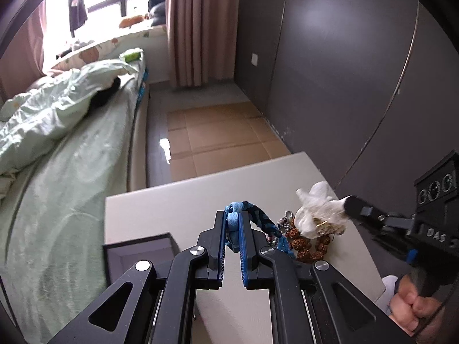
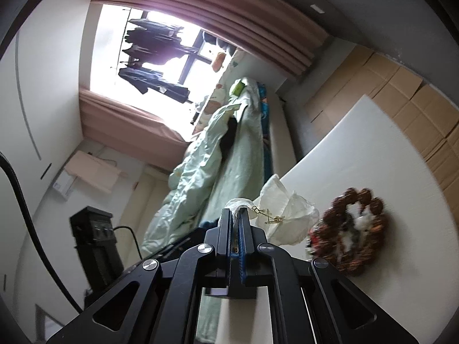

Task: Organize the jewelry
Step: 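Grasp the blue beaded keychain with the left tool while the right tool lifts the white tassel, then lower the blue keychain into the black box and open the left tool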

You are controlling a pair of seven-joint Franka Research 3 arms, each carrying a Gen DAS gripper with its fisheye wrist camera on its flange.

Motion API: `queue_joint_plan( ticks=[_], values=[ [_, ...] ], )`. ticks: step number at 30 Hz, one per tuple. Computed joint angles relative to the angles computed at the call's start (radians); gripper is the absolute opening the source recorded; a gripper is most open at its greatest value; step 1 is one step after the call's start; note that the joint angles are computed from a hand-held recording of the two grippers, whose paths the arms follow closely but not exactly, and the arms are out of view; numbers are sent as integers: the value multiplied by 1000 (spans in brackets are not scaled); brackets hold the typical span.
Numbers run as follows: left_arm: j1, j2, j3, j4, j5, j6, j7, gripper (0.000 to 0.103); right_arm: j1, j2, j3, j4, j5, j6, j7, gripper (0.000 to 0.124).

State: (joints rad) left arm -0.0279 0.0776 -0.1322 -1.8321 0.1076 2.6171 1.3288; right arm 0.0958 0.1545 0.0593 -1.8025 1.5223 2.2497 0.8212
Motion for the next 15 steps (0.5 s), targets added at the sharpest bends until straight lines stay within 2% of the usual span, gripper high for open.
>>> queue_joint_plan(
  ticks=[6, 15],
  values=[
    [11, -68, 15, -49, 44, 19, -33, 9, 16, 9, 17, 10, 41, -24, -22, 6],
    [51, -170, 45, -147, 125, 32, -103, 9, 60, 34, 51, 43, 32, -45, -20, 6]
  ],
)
